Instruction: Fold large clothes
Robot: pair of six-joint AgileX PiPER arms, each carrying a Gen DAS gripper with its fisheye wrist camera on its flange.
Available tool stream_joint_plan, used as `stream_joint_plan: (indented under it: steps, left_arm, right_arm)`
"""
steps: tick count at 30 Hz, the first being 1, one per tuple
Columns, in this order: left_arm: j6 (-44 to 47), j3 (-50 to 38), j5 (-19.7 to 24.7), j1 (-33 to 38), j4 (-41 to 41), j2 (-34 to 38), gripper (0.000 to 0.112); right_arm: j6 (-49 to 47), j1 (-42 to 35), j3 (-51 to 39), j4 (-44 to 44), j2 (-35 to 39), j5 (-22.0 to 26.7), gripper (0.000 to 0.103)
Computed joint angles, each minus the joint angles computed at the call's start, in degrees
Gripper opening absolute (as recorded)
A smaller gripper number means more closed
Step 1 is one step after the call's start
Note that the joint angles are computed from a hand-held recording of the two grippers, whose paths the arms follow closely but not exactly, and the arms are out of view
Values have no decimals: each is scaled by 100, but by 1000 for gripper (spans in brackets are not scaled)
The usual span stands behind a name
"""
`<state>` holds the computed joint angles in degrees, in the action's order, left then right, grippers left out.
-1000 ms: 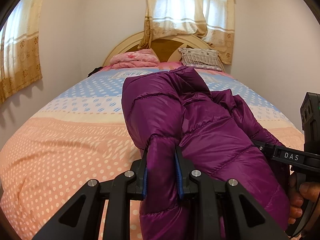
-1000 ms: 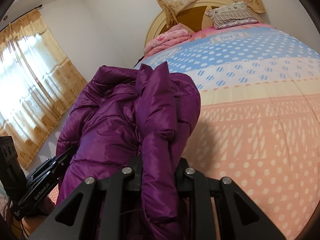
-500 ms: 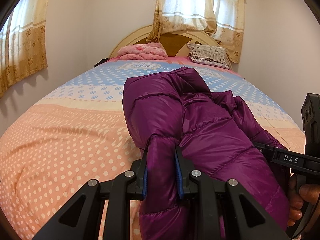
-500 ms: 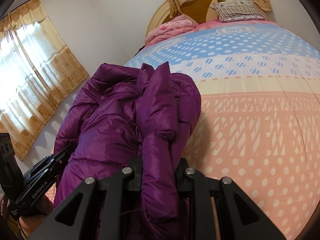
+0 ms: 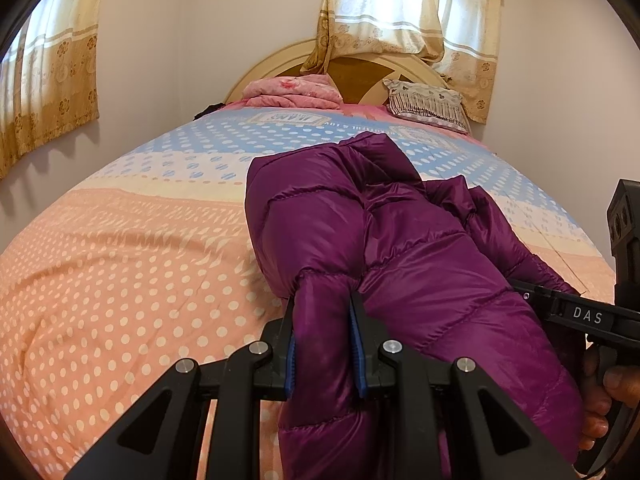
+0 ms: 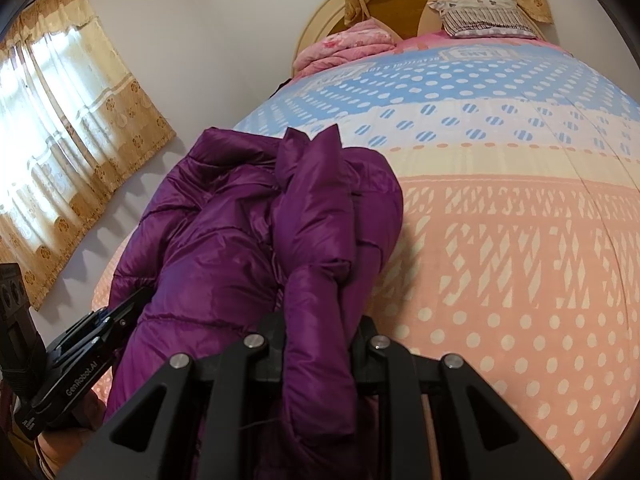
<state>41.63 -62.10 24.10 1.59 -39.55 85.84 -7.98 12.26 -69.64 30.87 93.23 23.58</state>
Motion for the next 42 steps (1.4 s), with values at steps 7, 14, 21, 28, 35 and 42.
stream_joint_plan:
  steps: [7, 14, 21, 28, 35, 42]
  left_arm:
    - [-69, 51, -81, -32, 48, 82, 23]
    - [73, 159, -202, -9, -45, 171, 29]
    - [-203, 278, -431, -128, 192, 144, 36]
    - [-395, 322, -556, -193, 357, 154, 41]
    - [-349, 326, -572, -187, 305, 164, 42]
    - [-316, 291, -627, -149, 221, 247, 52]
  right_arm:
    - [554, 134, -122, -620, 115, 10, 22]
    - [1020, 232, -169, -1068, 222, -20, 22]
    - [1703, 398, -186, -1862, 258, -58, 23]
    - [1980, 448, -197, -2162, 297, -59, 23]
    - [2055, 466, -160, -2213, 302, -97, 24]
    - [2163, 477, -145, -2313, 345, -136, 25]
